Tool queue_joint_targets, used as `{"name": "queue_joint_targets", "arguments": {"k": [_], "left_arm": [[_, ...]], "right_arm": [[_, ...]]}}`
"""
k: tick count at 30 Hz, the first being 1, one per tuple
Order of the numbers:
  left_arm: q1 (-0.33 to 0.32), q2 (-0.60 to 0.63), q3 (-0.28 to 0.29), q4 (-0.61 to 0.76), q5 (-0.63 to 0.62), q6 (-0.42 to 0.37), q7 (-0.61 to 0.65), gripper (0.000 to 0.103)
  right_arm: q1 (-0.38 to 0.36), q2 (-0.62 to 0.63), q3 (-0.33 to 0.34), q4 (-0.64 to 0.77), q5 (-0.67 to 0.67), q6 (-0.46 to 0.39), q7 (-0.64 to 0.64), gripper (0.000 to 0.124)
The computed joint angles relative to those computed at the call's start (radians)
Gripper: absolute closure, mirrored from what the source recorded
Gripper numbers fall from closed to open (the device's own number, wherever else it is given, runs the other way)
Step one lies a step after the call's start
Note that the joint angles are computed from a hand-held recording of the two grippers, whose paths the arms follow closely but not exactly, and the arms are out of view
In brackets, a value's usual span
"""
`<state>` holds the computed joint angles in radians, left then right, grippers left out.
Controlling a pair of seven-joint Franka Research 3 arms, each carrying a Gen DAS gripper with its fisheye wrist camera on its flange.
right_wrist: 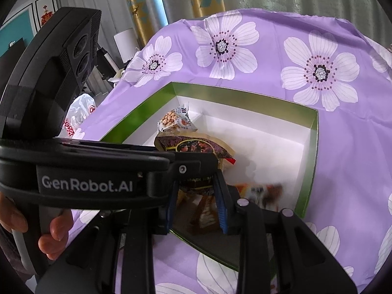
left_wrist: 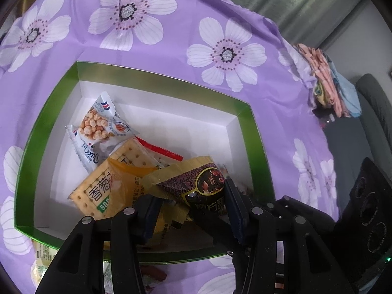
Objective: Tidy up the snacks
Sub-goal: 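Lower the dark brown bag into the green box and open the left gripper, then withdraw the left gripper and move it over the cream and red-white bags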
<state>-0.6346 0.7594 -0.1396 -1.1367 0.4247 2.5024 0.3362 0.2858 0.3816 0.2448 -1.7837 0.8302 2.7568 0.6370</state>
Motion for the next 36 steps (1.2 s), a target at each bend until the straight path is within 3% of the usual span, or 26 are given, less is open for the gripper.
{"name": "queue_joint_targets", "arguments": {"k": [6, 13, 15, 24, 28, 36], "left_arm": [[-0.039, 0.021, 0.023, 0.078, 0.033, -0.125, 0.005, 0.032], [-0.100, -0.007, 0.056, 0.102, 0.130, -0.237, -0.035, 0.030], [-0.122, -0.024, 0.066, 0.095, 0.170, -0.271, -0.057, 0.020], [-0.175, -0.131, 0.051, -0.013, 0.321, -0.332, -0.162, 0.020], [-0.181, -0.187, 0.027, -0.087, 0.370, -0.318, -0.221, 0.020], [-0.217, -0.261, -0.005, -0.165, 0.485, -0.386, -0.334, 0.020]], "right_arm": [[-0.010, -0.039, 0.008, -0.035, 0.039, 0.025, -0.039, 0.076], [-0.016, -0.126, 0.007, -0.120, 0.148, 0.056, -0.129, 0.064], [-0.018, -0.158, 0.005, -0.147, 0.210, 0.060, -0.175, 0.059], [0.029, -0.326, -0.064, -0.284, 0.468, 0.034, -0.370, 0.041], [0.058, -0.389, -0.100, -0.338, 0.523, 0.010, -0.433, 0.039], [0.102, -0.490, -0.142, -0.430, 0.565, -0.003, -0.474, 0.039]]}}
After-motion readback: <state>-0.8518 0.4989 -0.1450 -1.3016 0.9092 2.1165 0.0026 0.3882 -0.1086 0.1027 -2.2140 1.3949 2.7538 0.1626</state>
